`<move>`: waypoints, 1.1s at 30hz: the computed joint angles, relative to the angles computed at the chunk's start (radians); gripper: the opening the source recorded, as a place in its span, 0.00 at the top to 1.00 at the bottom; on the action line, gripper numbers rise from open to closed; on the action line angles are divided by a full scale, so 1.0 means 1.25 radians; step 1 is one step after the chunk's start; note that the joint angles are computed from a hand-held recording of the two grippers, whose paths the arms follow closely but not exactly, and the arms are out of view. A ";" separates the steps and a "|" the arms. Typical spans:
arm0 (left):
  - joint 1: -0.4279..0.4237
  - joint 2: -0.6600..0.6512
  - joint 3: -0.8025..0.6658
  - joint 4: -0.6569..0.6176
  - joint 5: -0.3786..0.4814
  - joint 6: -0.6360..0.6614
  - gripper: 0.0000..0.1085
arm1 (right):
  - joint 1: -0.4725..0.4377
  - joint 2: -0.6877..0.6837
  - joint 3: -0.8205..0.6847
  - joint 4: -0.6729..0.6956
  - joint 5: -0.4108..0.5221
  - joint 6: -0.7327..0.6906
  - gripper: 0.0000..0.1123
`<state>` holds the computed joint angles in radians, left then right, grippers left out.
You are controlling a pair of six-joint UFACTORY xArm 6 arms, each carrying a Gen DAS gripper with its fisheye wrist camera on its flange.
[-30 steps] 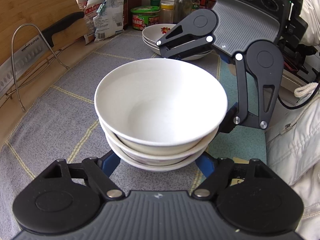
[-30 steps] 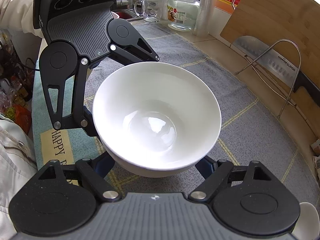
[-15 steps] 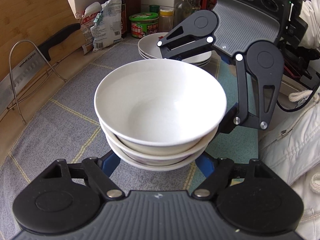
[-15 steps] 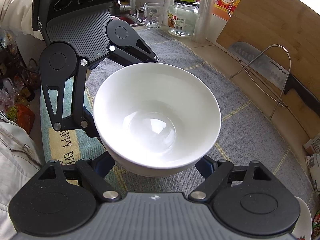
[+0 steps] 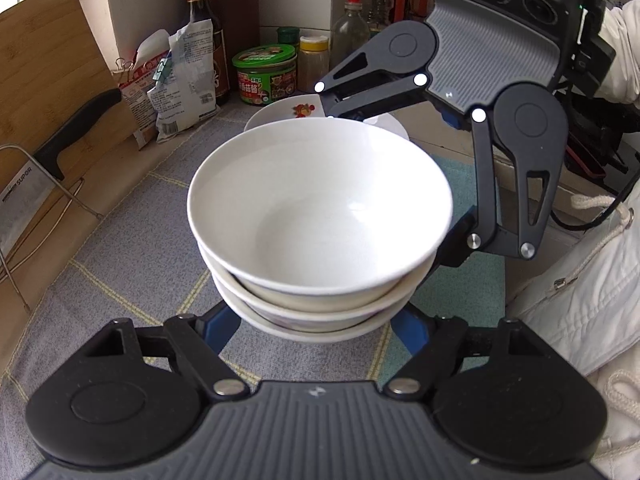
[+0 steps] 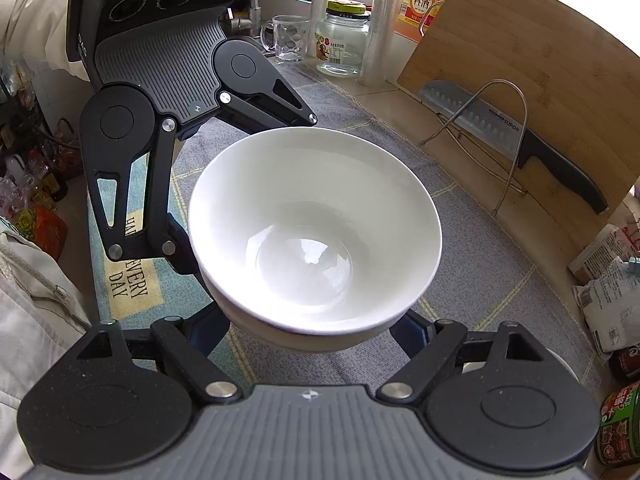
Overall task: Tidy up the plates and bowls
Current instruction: 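Lift the bowl stack with both tools and carry it over the plate stack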
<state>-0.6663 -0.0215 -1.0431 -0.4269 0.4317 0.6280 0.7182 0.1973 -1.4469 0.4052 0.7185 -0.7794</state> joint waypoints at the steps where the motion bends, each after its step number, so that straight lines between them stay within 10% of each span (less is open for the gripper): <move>1: -0.005 0.014 -0.016 0.003 0.001 -0.004 0.25 | -0.006 -0.006 0.005 0.002 0.001 -0.005 0.20; 33: -0.060 0.467 -0.581 0.049 0.093 -0.013 0.25 | -0.210 -0.103 0.119 -0.011 -0.013 -0.106 0.20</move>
<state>-0.7410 0.5625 -1.7689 -0.3659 0.5479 0.6113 0.4555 0.0688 -1.2982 0.3918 0.7025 -0.9122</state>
